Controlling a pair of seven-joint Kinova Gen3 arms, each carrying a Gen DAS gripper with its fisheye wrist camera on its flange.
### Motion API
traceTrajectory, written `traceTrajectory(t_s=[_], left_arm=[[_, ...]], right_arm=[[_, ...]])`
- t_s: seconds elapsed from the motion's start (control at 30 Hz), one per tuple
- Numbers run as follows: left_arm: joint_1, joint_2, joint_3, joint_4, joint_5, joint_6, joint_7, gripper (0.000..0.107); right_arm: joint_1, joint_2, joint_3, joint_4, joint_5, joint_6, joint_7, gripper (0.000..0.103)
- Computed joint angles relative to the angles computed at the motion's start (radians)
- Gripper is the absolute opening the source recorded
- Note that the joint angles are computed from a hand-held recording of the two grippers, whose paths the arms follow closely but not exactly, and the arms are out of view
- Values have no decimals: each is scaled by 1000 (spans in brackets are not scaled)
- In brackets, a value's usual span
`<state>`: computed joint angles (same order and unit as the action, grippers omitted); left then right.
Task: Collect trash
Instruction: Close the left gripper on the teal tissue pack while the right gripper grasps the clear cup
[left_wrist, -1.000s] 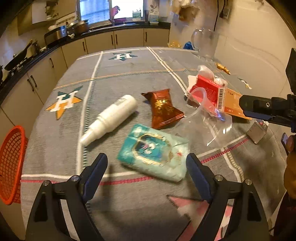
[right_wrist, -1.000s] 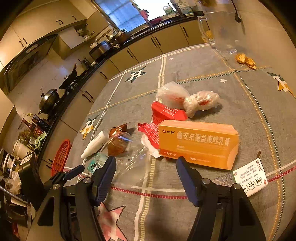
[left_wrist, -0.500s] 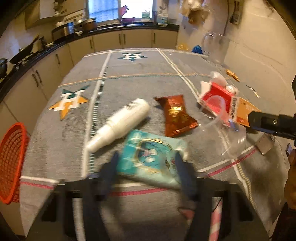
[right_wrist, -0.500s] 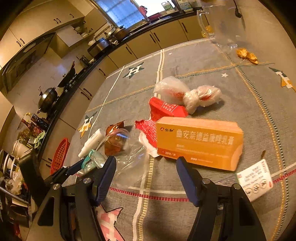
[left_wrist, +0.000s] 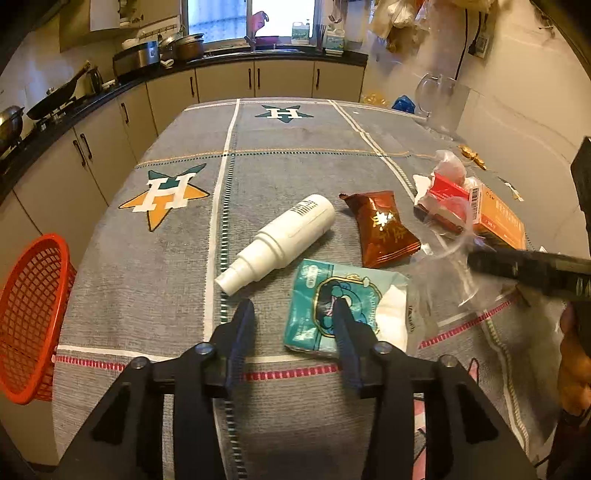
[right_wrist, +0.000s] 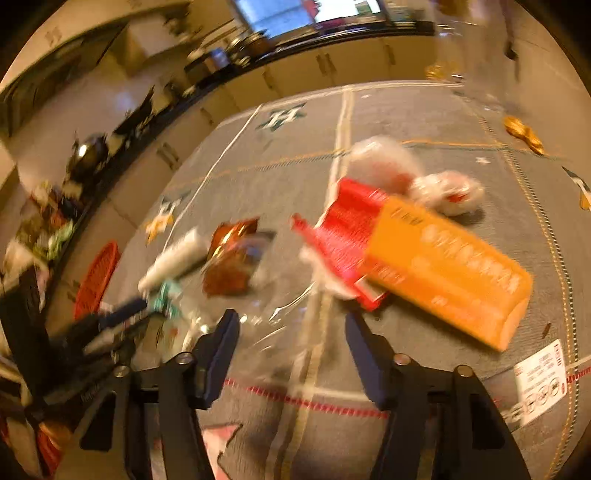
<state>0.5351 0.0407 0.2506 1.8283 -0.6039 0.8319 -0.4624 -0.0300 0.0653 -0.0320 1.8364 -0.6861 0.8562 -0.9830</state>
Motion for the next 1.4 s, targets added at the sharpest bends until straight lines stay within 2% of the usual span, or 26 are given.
traceTrajectory(t_s=[0.07, 0.13, 0.27, 0.4, 0.43, 0.47, 0.6, 0.77, 0.87, 0.97, 1.03, 1.1, 1.17, 1.2, 1.33, 1.37, 1.4], left_arm=[[-9, -6, -4, 5, 17, -8, -12, 60], [-18, -9, -7, 8, 37, -17, -28, 64], [-30, -18, -7, 15, 63, -35, -50, 66], [-37, -11, -5, 14, 74, -48, -61, 66], [-38, -8, -5, 12, 78, -52, -65, 66], [-40, -6, -7, 10, 86, -58, -73, 66], [-49, -2, -15, 7, 129, -80, -115, 67], [-32, -11, -8, 3, 109, -69, -90, 69], [-8, -36, 18, 18, 24, -61, -18, 69], [-3, -67, 41, 40, -10, -88, -3, 69], [-8, -84, 50, 51, 9, -128, -46, 69], [-8, -76, 72, 44, 0, -136, -65, 67], [0, -53, 81, 24, 2, -118, -88, 50], [6, -37, 81, 13, 15, -117, -108, 47], [40, 4, 57, -12, 1, -88, -93, 42], [38, 11, 44, -15, 22, -95, -106, 29], [36, 15, 35, -19, 42, -99, -122, 22]], right_arm=[[-9, -6, -9, 7, 12, 13, 24, 61], [-23, -22, -14, 18, 32, 4, 26, 61], [-28, -47, 1, 30, 31, -18, 25, 61], [-13, -7, 15, -3, -4, 17, 27, 59], [-9, -1, 13, -6, -12, 23, 31, 43], [-6, 6, 10, -9, -17, 34, 34, 38], [20, -9, 10, 10, -82, 52, 94, 28], [23, -65, 31, 53, -94, -11, 86, 27], [25, -86, 49, 65, -103, -21, 96, 27], [25, -98, 65, 73, -116, -24, 109, 27], [25, -105, 72, 79, -126, -21, 118, 27], [24, -106, 77, 80, -133, -12, 124, 27], [24, -110, 80, 85, -133, -10, 129, 27], [23, -111, 80, 87, -133, -10, 129, 28], [23, -106, 83, 89, -140, -8, 142, 28], [24, -105, 83, 89, -140, -7, 143, 28], [24, -103, 83, 88, -141, -6, 144, 28]])
